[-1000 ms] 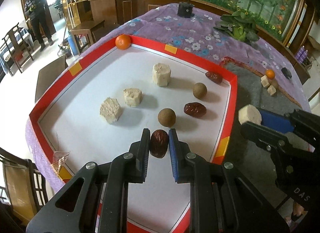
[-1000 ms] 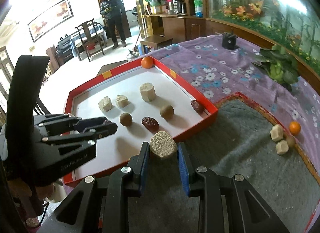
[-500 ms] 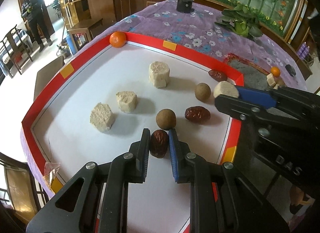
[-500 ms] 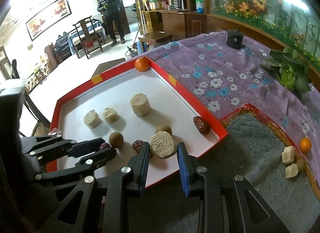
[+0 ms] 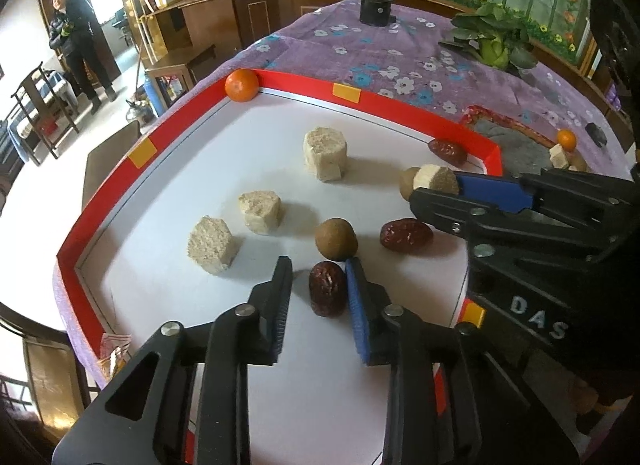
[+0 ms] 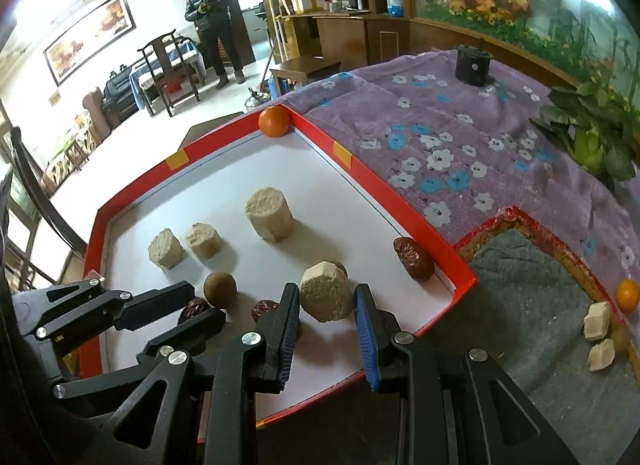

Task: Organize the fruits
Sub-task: 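Carry the date and cake into the white tray and open both tools, then move both open tools back over the grey mat toward the beige cubes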

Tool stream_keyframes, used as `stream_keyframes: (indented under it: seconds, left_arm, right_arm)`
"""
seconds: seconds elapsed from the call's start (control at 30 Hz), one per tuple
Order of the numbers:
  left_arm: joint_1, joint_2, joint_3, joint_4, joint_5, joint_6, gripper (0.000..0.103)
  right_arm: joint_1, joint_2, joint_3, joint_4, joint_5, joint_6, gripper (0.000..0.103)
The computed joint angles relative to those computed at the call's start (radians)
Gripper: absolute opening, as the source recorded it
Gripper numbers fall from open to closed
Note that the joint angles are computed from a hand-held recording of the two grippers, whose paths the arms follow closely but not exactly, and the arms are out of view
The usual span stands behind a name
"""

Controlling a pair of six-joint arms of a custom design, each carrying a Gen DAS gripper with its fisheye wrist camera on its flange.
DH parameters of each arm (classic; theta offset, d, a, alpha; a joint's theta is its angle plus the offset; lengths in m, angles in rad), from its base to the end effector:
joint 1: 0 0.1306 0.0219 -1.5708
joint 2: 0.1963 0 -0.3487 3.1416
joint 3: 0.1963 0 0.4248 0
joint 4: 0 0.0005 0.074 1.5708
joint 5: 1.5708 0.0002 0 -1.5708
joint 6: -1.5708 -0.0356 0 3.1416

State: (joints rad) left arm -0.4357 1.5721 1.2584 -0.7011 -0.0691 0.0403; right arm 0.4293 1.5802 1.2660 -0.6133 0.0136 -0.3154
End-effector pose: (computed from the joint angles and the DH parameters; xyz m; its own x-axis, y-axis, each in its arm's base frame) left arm 0.5013 -0.2312 0.2483 -0.7850 0.3211 -0.5297 0.3567 0.9335 0.0373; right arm 0.5121 0.2333 0.2529 -0.8184 -0.0335 -0.5736 -0.1629 0.9709 0.1757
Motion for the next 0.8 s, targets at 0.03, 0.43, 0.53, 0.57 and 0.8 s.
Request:
stream_keyframes:
  seconds: [0.03,0.43,0.53,0.57,0.8]
  left_arm:
    - [0.000,-0.001,-0.002,0.001,-0.006,0.000,0.031]
    - [-0.014,-0.026,-0.023,0.022,-0.044,-0.019,0.057]
    - [-0.016,-0.040,-0.032,0.032,-0.051,-0.015,0.057]
    - [-0.017,-0.045,-0.035,0.036,-0.052,-0.012,0.057]
    - [-0.041,-0.064,-0.036,0.048,-0.058,-0.016,0.057]
  right_arm:
    - [-0.002,-0.005,-0.006,0.003,-0.007,-0.006,0.029]
    - [-0.004,-0.097,-0.078,0.041,-0.004,-0.031,0.033]
    - [-0.007,-0.126,-0.102,0.046,0.011,-0.037,0.036]
    - [-0.008,-0.138,-0.113,0.049,0.016,-0.041,0.036]
    - [-0.030,-0.208,-0.182,0.048,0.048,-0.059,0.036]
